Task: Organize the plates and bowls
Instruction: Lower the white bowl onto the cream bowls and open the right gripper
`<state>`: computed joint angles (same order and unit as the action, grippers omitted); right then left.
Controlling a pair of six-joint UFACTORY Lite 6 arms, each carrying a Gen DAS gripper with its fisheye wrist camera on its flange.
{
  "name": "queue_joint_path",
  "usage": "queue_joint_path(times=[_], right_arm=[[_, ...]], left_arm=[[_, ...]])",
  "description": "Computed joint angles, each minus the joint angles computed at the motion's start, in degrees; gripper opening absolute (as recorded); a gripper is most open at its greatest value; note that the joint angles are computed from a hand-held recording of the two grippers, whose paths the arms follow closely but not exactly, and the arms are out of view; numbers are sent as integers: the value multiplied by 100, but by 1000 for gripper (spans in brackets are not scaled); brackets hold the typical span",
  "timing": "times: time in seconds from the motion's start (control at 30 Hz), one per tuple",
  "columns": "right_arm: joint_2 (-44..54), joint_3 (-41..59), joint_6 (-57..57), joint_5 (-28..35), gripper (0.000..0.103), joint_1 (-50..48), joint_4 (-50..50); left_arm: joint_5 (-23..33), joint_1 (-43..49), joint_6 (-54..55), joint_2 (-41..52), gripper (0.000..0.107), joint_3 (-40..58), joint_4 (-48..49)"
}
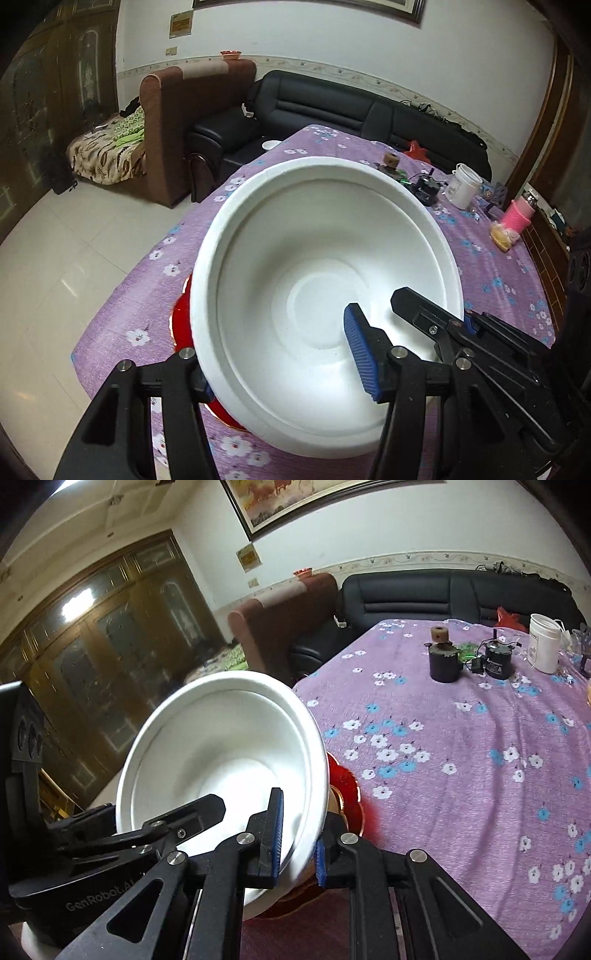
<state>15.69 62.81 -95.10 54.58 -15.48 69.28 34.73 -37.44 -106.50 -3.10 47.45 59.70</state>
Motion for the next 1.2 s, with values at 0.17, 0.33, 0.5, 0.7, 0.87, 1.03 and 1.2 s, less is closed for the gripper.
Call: queue_joint_path(times=[0.17, 0.33, 0.5, 0.7, 0.87, 1.03, 1.2], right_arm=[[9, -36, 68, -446, 16, 304, -21], [122, -18, 101, -736, 16, 542, 63], [-400, -670, -713, -1188, 24, 758, 832], [-1092, -1505, -2287, -1511, 61, 932, 2272], [-1574, -1677, -2279, -1199, 66, 571, 2439], [-1567, -1602, -2424, -1612, 71, 272, 2758], [-820, -1068, -1658, -1817, 71, 237, 2106]], left_arm=[[-462, 286, -214, -457, 60, -519, 156], [-673, 510, -753, -1369, 65, -1238, 514], [-469, 513, -1005, -2005, 66, -1617, 653], [-339, 481, -1091, -2403, 70, -1877, 671], [-405, 600, -941, -2604, 70, -2045, 594], [-206, 562, -1020, -2727, 73, -2144, 654], [-204, 489, -1097, -2675, 74, -2171, 722]])
